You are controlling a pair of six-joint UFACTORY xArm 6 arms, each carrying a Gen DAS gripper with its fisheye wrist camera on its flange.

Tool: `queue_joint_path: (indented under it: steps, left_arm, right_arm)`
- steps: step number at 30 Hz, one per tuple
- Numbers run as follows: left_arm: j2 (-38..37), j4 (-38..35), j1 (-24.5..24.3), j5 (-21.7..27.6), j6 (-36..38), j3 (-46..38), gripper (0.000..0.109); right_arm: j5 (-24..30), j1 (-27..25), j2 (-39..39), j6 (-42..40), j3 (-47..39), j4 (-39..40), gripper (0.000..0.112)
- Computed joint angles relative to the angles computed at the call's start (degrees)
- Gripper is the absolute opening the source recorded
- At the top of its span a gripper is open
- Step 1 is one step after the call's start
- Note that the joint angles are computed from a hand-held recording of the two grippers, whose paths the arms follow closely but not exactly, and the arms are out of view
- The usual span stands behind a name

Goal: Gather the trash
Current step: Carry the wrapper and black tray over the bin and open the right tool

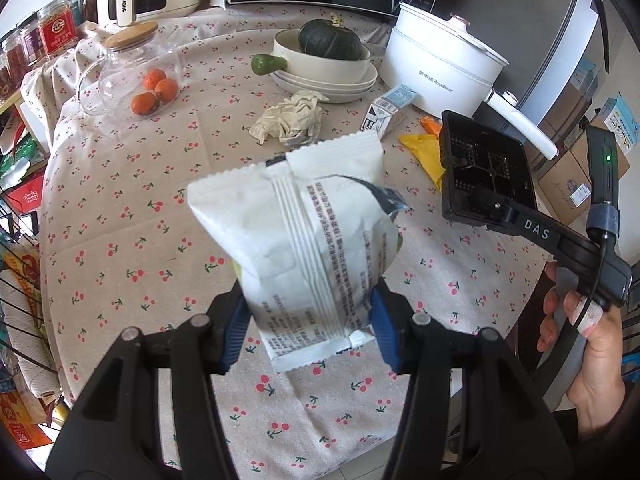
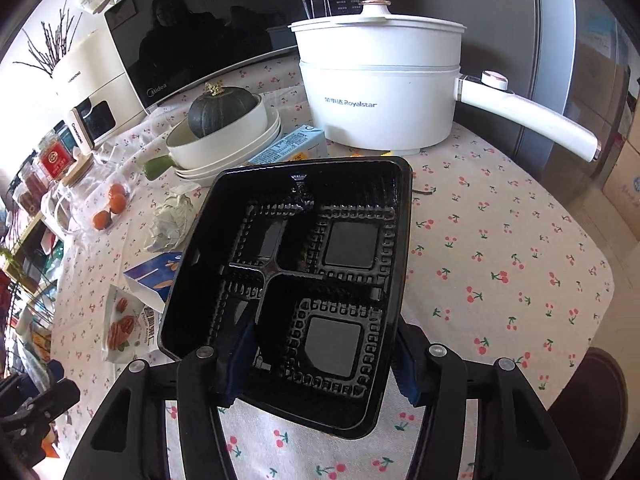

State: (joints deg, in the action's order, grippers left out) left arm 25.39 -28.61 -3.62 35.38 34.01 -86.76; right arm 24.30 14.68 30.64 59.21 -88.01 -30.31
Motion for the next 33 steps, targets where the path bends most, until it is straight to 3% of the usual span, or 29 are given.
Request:
queue_joint_path:
  steps: [17, 33]
  left_arm:
    - [-4.9, -4.4, -5.4, 0.3, 6.1, 5.9, 0.056]
    - [-11.6, -7.4, -14.9, -2.1, 13.3, 16.1, 0.056]
  right_arm:
    - [-0.4, -5.8, -23.7, -5.0, 27.6, 0.3, 0.059]
    - [0.2, -12.2, -43.1, -7.7, 50.8, 1.5, 0.059]
